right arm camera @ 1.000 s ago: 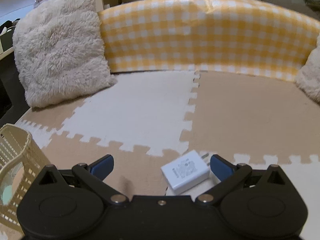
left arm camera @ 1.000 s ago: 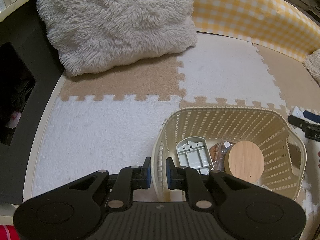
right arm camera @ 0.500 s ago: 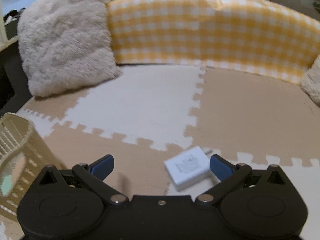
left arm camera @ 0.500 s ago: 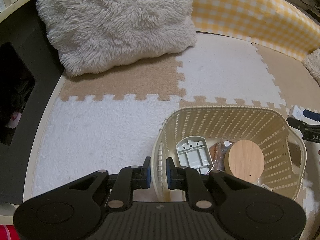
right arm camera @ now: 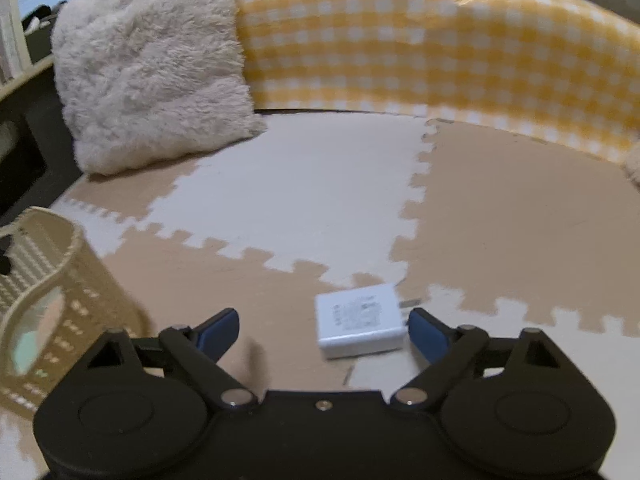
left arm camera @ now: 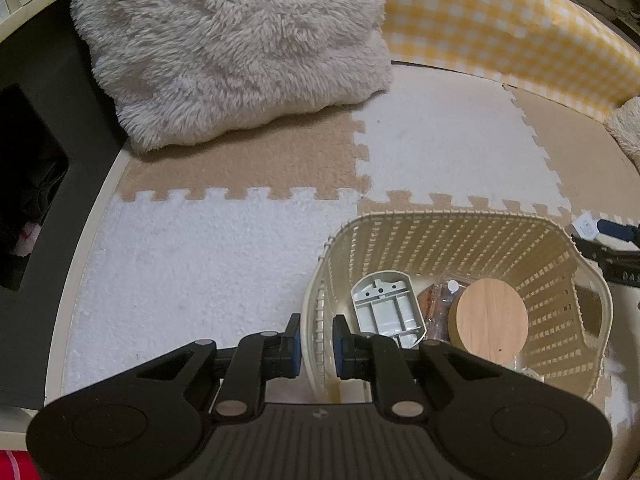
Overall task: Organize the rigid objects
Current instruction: 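Move the right gripper to the white charger and grasp it, then carry the white charger into the basket and open the right gripper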
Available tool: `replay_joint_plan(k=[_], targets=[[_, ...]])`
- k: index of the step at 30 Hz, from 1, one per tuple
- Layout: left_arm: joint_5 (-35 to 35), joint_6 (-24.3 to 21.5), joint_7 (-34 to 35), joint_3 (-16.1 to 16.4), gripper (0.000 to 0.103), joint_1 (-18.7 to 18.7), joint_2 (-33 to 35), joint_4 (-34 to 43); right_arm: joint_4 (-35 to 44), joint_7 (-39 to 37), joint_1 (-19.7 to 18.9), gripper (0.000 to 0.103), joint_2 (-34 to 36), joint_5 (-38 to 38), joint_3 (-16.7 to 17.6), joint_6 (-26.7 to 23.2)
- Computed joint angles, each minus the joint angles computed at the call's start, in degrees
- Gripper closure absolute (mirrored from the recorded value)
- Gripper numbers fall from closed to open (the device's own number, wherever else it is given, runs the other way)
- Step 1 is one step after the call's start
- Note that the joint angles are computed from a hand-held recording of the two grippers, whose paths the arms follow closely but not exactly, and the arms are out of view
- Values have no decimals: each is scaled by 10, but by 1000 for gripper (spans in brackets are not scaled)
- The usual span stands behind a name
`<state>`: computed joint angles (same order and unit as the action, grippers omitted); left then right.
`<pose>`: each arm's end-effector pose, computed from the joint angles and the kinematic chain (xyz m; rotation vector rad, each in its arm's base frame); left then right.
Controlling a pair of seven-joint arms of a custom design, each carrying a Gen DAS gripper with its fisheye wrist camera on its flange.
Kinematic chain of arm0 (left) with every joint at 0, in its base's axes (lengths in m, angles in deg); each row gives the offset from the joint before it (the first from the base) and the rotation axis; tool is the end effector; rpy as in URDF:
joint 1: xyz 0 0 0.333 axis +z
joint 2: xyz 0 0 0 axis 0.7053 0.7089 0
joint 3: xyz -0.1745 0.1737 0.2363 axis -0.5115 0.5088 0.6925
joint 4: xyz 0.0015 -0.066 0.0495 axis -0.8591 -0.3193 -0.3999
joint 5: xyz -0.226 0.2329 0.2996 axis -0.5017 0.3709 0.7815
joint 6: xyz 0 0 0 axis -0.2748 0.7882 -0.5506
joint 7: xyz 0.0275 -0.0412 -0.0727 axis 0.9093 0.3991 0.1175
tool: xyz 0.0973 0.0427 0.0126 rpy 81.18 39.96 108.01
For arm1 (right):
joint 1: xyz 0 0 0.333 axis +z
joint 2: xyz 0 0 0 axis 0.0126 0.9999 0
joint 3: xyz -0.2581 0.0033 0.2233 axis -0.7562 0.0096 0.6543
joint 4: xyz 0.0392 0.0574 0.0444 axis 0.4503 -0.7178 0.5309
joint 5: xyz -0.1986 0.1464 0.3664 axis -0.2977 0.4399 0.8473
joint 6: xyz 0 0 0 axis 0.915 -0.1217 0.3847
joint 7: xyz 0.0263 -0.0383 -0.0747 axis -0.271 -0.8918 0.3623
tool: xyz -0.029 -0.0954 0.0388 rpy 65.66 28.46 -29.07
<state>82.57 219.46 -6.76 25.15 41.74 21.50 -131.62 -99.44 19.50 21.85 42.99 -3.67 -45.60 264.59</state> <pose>0.4735 -0.1014 0.4977 -1.9392 1.9777 -0.4292 0.5329 0.1400 0.4214 -1.9225 1.4589 -0.4597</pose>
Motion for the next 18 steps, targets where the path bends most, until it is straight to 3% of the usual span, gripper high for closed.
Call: replay_joint_plan(k=[2, 4, 8, 9, 18], targets=[[1, 0, 0, 0, 88, 0, 0, 0, -2, 56, -21, 15, 6, -61, 15, 15], [6, 0, -1, -2, 88, 2, 1, 0, -5, 119, -43, 28, 13, -133, 29, 26], [6, 1, -2, -2, 87, 0, 1, 0, -2, 160, -46, 32, 21, -177, 25, 26], [6, 1, -2, -2, 87, 0, 1, 0, -4, 187, -55, 38, 21, -206, 30, 28], [4, 1, -1, -1, 87, -1, 2, 1, -8, 207, -47, 38, 15, -237, 22, 20]])
